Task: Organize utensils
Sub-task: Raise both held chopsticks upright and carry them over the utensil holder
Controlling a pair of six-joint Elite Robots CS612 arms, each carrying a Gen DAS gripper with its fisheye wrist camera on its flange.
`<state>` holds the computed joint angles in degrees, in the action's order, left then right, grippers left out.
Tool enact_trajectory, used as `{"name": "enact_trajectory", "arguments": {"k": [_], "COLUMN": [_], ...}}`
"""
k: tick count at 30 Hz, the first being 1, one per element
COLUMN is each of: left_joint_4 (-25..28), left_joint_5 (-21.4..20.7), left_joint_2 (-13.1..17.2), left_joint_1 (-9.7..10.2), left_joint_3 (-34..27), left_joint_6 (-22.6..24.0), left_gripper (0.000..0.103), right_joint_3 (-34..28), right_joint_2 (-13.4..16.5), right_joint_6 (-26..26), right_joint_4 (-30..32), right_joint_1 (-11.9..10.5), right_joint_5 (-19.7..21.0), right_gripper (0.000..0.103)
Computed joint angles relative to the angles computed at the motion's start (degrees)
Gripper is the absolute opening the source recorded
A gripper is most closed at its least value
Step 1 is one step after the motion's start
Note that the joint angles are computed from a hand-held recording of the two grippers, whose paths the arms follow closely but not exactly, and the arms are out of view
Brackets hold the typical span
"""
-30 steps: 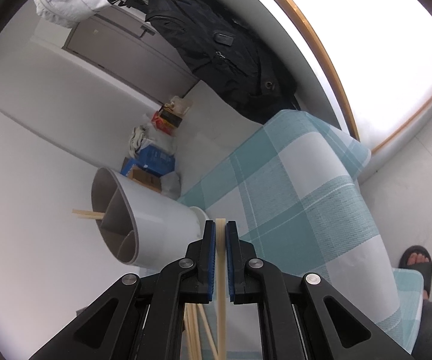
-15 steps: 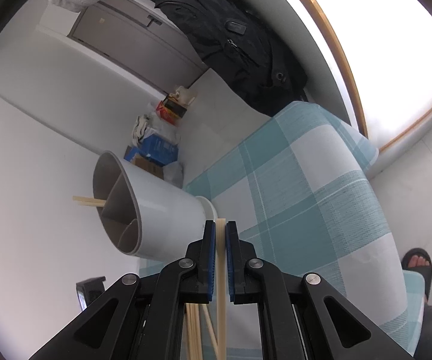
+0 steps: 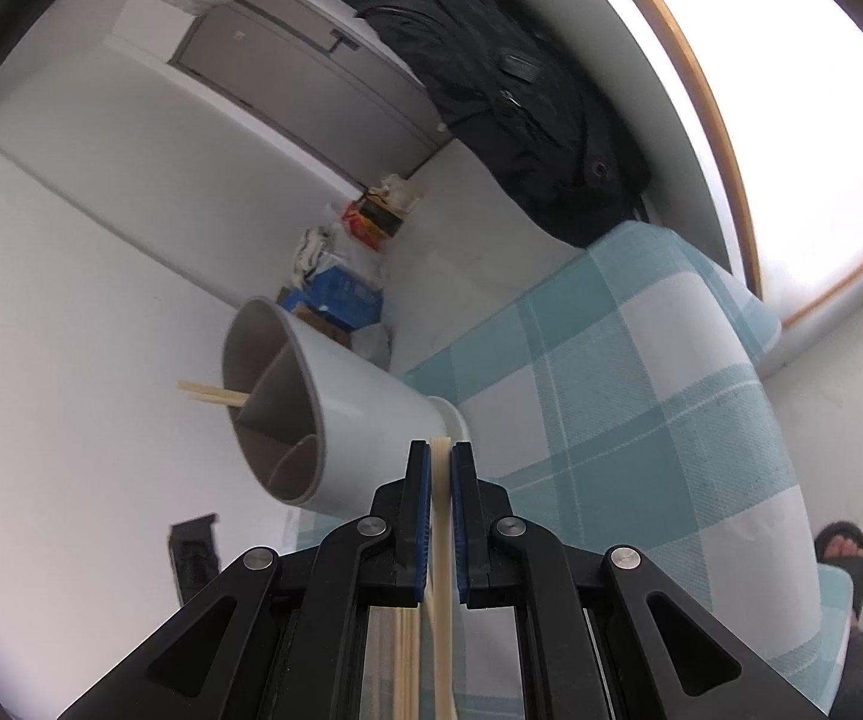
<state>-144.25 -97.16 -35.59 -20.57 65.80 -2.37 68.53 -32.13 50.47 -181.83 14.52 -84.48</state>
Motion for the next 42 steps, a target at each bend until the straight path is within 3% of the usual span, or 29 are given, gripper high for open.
{"name": "enact_trajectory", "arguments": {"k": [6,10,16,32,42], "left_joint_4": [-12.8,-15.3,-16.1,-18.3,-21.5], "left_joint_5": [-1.1,-3.6,-7.8,-13.2,-14.6], "left_joint_2": [-3.8,-5.3,-3.6,-5.6,-6.0], "left_joint_1": [-0.16,-0.10,1.44,2.50,2.82], "left_joint_3": [6.7,8.7,5.8,6.1,2.8], "left_joint_6": [3.2,2.4,1.4,2.7,-2.2], "left_gripper": [0.002,0.001,0.001,0.001,0.001], "right_joint_3": [-0.6,-0.9,-1.7,-4.3,-10.8], "right_joint_2": [0.2,0.3,0.2,-0.5,0.5], "right_joint_6": [-2.5,-5.9,-9.8,-16.7,-20.8], "right_joint_4": [-2.3,-5.0,-7.1,-7.9,-7.6], "right_joint_1": [0.8,1.7,2.8,4.0,3.3], "right_joint_5": [-1.8,-3.3,-5.1,-8.5,-8.7], "right_gripper": [0.006,0.006,0.006,0.006,0.006]}}
